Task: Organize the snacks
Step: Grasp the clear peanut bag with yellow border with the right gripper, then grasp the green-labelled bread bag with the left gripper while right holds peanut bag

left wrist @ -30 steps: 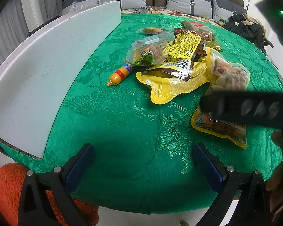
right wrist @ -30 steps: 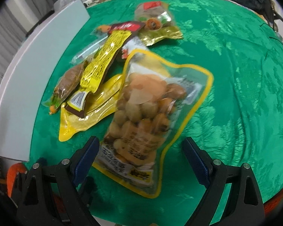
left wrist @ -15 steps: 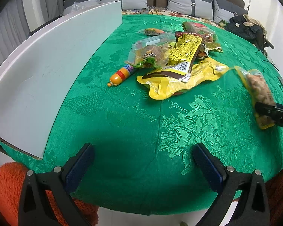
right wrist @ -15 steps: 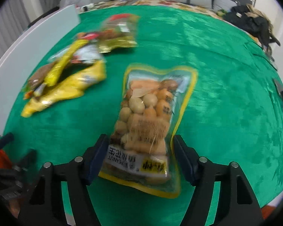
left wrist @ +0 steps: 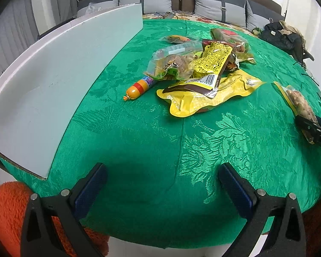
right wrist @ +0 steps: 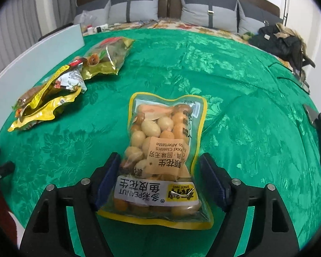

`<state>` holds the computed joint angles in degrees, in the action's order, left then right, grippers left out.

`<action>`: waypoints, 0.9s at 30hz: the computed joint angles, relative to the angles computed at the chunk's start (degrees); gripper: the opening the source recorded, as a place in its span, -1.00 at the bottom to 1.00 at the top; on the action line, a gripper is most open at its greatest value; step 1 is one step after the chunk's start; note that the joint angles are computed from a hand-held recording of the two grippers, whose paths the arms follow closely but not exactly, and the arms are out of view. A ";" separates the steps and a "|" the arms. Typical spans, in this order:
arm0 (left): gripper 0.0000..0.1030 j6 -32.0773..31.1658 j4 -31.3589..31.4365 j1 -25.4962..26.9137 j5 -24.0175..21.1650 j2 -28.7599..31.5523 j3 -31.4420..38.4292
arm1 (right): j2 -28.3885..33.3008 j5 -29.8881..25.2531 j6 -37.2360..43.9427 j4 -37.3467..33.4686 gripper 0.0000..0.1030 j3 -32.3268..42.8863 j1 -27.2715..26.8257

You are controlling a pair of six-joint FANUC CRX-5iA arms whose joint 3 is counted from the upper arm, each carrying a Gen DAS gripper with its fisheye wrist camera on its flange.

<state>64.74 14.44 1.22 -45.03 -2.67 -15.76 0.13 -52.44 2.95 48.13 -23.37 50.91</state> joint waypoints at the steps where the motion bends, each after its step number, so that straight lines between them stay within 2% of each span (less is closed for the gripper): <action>1: 1.00 0.13 -0.09 -0.13 0.05 -0.01 0.01 | -0.12 0.11 -0.22 0.22 0.54 -0.24 0.01; 5: 1.00 -0.92 0.51 -0.26 0.38 -0.03 -0.29 | -0.79 0.39 -1.02 0.82 0.54 -1.30 0.26; 11: 0.99 -0.18 -0.30 -0.28 -4.01 1.89 2.98 | -0.52 0.26 -0.82 0.89 0.58 -1.12 0.35; 17: 0.99 -4.44 8.22 1.49 -6.22 3.50 4.39 | -0.51 0.19 -0.79 0.87 0.58 -1.09 0.40; 20: 0.99 -8.31 10.44 0.53 -7.10 5.82 8.76 | -0.48 0.15 -0.76 0.86 0.59 -1.06 0.42; 22: 0.99 -9.56 9.47 -0.75 -8.93 8.60 14.06 | -0.42 0.15 -0.69 0.82 0.59 -0.99 0.41; 25: 0.95 -8.37 4.97 -2.36 -12.07 13.64 23.19 | -0.42 0.27 -0.59 0.75 0.60 -1.02 0.41; 27: 0.84 -5.25 2.86 -2.39 -15.15 17.72 29.33 | -0.39 0.35 -0.57 0.75 0.60 -1.00 0.38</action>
<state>59.49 17.30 -1.16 -60.17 15.05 13.57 -0.26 -52.09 2.37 48.88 -24.37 51.29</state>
